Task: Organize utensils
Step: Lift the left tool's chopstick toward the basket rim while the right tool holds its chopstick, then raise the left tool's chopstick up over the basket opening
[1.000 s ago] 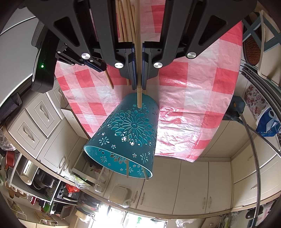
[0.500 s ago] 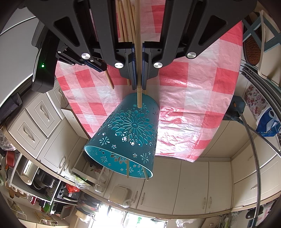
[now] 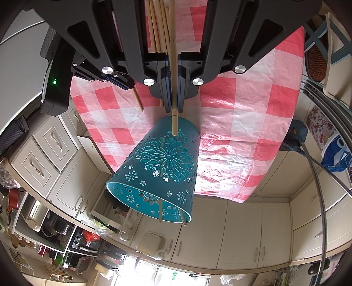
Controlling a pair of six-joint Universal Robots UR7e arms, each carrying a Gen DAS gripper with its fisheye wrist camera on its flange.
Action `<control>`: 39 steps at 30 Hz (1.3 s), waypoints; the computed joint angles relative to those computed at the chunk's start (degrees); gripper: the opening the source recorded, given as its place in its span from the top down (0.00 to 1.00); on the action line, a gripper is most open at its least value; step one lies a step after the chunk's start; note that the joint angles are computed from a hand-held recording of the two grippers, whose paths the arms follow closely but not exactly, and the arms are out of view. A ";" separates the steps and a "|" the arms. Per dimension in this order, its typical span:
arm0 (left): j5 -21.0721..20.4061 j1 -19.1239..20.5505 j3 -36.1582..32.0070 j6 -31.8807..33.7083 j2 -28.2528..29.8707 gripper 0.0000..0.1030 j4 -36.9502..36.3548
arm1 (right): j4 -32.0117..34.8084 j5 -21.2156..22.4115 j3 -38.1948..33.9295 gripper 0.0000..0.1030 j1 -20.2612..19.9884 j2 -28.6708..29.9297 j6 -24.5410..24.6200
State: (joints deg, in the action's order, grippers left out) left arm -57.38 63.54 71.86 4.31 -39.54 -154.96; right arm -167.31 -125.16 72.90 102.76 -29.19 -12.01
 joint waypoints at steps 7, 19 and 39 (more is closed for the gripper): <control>-0.03 0.00 -0.02 0.05 -0.02 0.95 0.03 | 0.04 -0.02 -0.03 0.94 0.02 0.02 0.01; -3.61 0.24 0.48 -1.21 -2.17 0.95 -0.17 | 0.85 0.63 -0.17 0.94 -0.23 -0.22 0.87; -11.60 -0.79 -6.10 -1.64 -3.14 0.95 -0.50 | -0.35 7.24 4.14 0.94 -1.37 -4.41 1.96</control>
